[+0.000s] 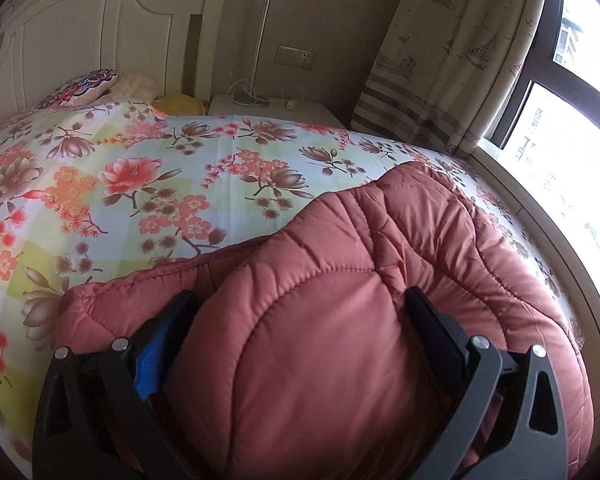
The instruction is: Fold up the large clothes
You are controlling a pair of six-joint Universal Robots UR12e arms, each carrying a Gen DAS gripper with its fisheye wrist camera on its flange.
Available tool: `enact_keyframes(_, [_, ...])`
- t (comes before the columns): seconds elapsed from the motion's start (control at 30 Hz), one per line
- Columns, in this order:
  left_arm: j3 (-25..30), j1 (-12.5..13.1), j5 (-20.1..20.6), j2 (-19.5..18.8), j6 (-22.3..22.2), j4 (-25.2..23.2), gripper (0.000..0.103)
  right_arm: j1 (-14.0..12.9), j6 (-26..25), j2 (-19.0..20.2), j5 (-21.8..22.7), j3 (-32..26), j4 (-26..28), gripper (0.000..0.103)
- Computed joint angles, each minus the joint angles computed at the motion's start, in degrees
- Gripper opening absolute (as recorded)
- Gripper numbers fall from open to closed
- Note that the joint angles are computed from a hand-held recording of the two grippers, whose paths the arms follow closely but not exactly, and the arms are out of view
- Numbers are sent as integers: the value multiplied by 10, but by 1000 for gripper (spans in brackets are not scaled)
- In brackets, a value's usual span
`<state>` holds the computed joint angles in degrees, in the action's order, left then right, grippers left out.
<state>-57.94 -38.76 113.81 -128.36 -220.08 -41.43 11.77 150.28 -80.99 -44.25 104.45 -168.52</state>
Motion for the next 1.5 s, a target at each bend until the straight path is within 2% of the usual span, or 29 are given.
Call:
enact_keyframes(0.03, [0, 0, -1, 0, 0, -1, 101, 2, 38, 8, -7, -11, -7, 62])
enact_keyframes(0.1, [3, 0, -5, 1, 2, -8, 101, 15, 49, 17, -42, -34, 14, 60])
enact_keyframes(0.13, [10, -1, -4, -1, 5, -23, 101, 22, 24, 24, -57, -50, 52, 59])
enact_keyframes(0.17, [28, -4, 11, -4, 8, -62, 101, 35, -4, 29, -81, -52, 73, 59])
enact_keyframes(0.2, [46, -7, 28, -8, 8, -98, 101, 40, -24, 35, -101, -57, 71, 59])
enact_keyframes(0.27, [88, -16, 68, -15, -19, -175, 101, 62, -68, 38, -165, -39, 12, 59])
enact_keyframes(0.33, [100, -22, 79, -13, -37, -175, 101, 69, -94, 39, -185, -33, -5, 59])
enact_keyframes(0.4, [105, -28, 82, -12, -26, -139, 101, 69, -91, 40, -184, -34, -2, 59])
enact_keyframes(0.43, [116, -32, 86, -18, -14, -138, 101, 69, -90, 41, -187, -34, -7, 59])
enact_keyframes(0.5, [136, -34, 95, -31, -9, -161, 101, 72, -92, 41, -198, -28, -25, 59])
enact_keyframes(0.57, [145, -28, 80, -44, -34, -203, 101, 76, -91, 41, -210, -23, -40, 59])
enact_keyframes(0.6, [138, -27, 85, -48, -31, -198, 101, 77, -90, 40, -214, -21, -45, 59])
enact_keyframes(0.63, [117, -25, 84, -45, -23, -169, 101, 78, -89, 40, -215, -19, -50, 59])
enact_keyframes(0.67, [83, -20, 63, -32, -32, -122, 101, 78, -88, 41, -215, -15, -58, 59])
enact_keyframes(0.7, [61, -17, 55, -21, -47, -99, 101, 77, -89, 41, -214, -13, -64, 59])
enact_keyframes(0.73, [53, -16, 57, -17, -56, -92, 101, 81, -98, 44, -218, -8, -70, 59])
enact_keyframes(0.83, [47, -20, 79, -16, -34, -94, 101, 80, -115, 35, -216, 2, -76, 59])
enact_keyframes(0.9, [38, -21, 86, -12, -34, -82, 101, 63, -86, 23, -162, -1, -40, 54])
enact_keyframes(0.97, [36, -21, 89, -12, -33, -78, 101, 49, -42, 19, -141, -1, -67, 53])
enact_keyframes(1.07, [38, -22, 92, -13, -30, -80, 101, 26, 42, 19, -131, -4, -116, 53])
enact_keyframes(1.13, [39, -22, 91, -13, -31, -79, 101, 14, 75, 25, -136, -10, -118, 52])
enact_keyframes(1.23, [46, -25, 101, -18, -24, -84, 101, 10, 65, 29, -154, -17, -58, 52])
enact_keyframes(1.37, [47, -25, 101, -18, -25, -86, 101, 20, 32, 44, -184, 1, -100, 53])
enact_keyframes(1.43, [43, -24, 102, -16, -23, -82, 101, 22, 27, 39, -190, 0, -88, 53])
enact_keyframes(1.5, [43, -25, 108, -16, -24, -82, 101, 17, 21, 38, -174, -1, -78, 53])
